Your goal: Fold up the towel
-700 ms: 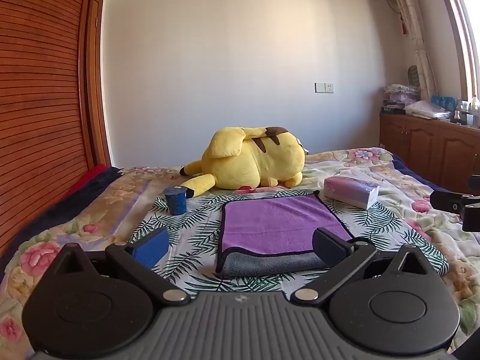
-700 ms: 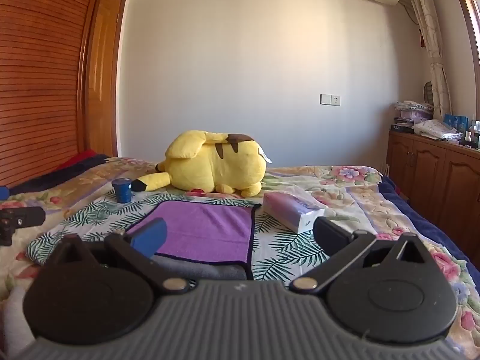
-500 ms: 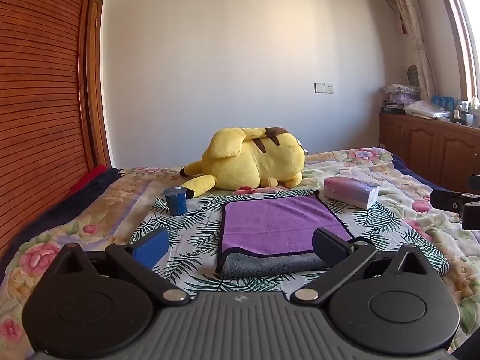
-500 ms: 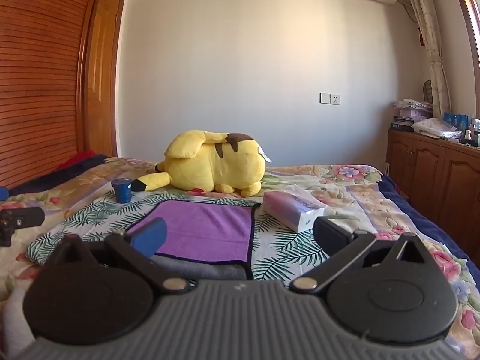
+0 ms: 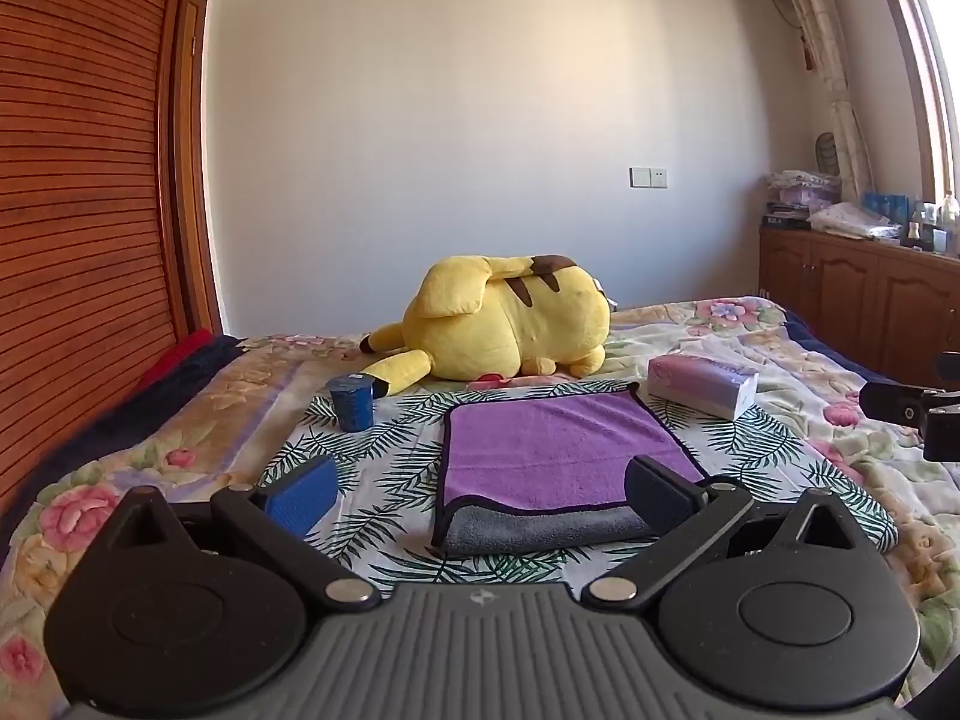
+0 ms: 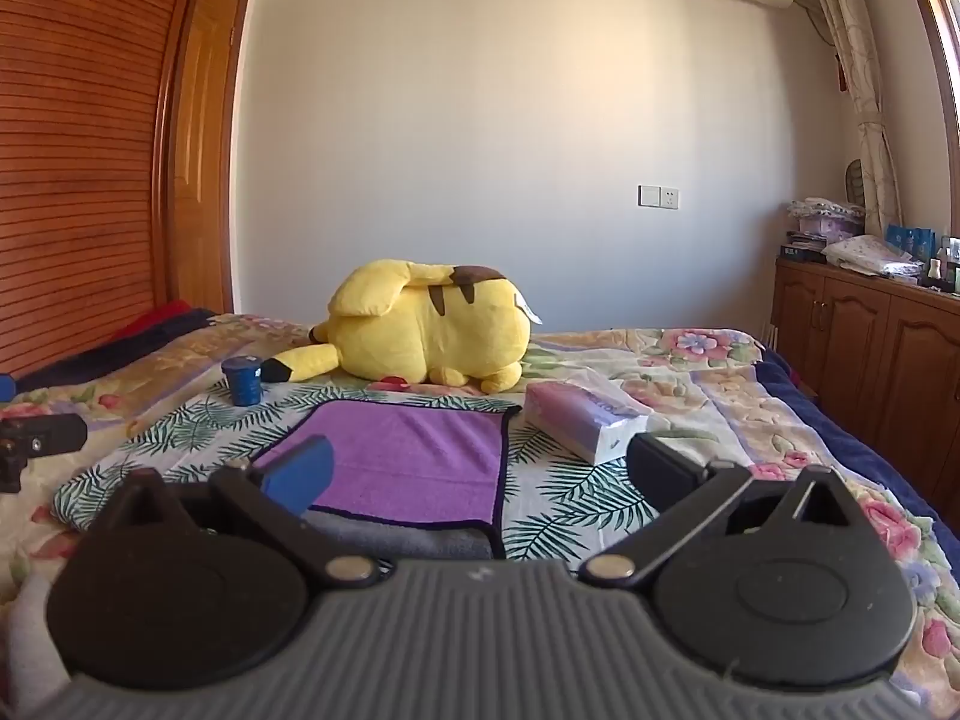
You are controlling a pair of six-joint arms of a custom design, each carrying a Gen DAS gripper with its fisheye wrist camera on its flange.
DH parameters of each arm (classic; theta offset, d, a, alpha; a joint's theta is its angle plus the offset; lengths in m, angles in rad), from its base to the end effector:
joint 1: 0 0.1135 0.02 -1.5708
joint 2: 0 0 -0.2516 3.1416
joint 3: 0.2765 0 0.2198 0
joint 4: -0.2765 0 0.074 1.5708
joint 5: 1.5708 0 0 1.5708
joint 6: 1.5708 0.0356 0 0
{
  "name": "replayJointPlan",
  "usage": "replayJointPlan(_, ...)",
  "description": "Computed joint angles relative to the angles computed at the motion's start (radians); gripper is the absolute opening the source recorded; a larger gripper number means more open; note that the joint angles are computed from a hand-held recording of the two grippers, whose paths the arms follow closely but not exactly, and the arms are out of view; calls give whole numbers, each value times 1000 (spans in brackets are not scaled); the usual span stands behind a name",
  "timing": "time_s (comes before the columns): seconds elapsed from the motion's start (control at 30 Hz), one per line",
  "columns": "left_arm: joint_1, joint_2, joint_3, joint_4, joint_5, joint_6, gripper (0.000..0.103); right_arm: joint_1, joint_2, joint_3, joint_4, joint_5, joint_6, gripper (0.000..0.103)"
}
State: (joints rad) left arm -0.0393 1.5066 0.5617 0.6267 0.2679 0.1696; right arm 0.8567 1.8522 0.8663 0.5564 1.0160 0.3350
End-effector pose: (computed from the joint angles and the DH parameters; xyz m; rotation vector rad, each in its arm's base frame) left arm 0.2787 -0.0204 0.1945 0.3766 1.8424 -0.1635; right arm 0.2462 0.2378 0.1734 0.1477 1.7890 -0.1700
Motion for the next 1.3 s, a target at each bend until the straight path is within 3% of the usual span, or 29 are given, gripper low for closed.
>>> replayJointPlan(1.3, 22, 1, 2, -4, 19, 15, 87, 0, 1, 4, -6, 0, 4, 103)
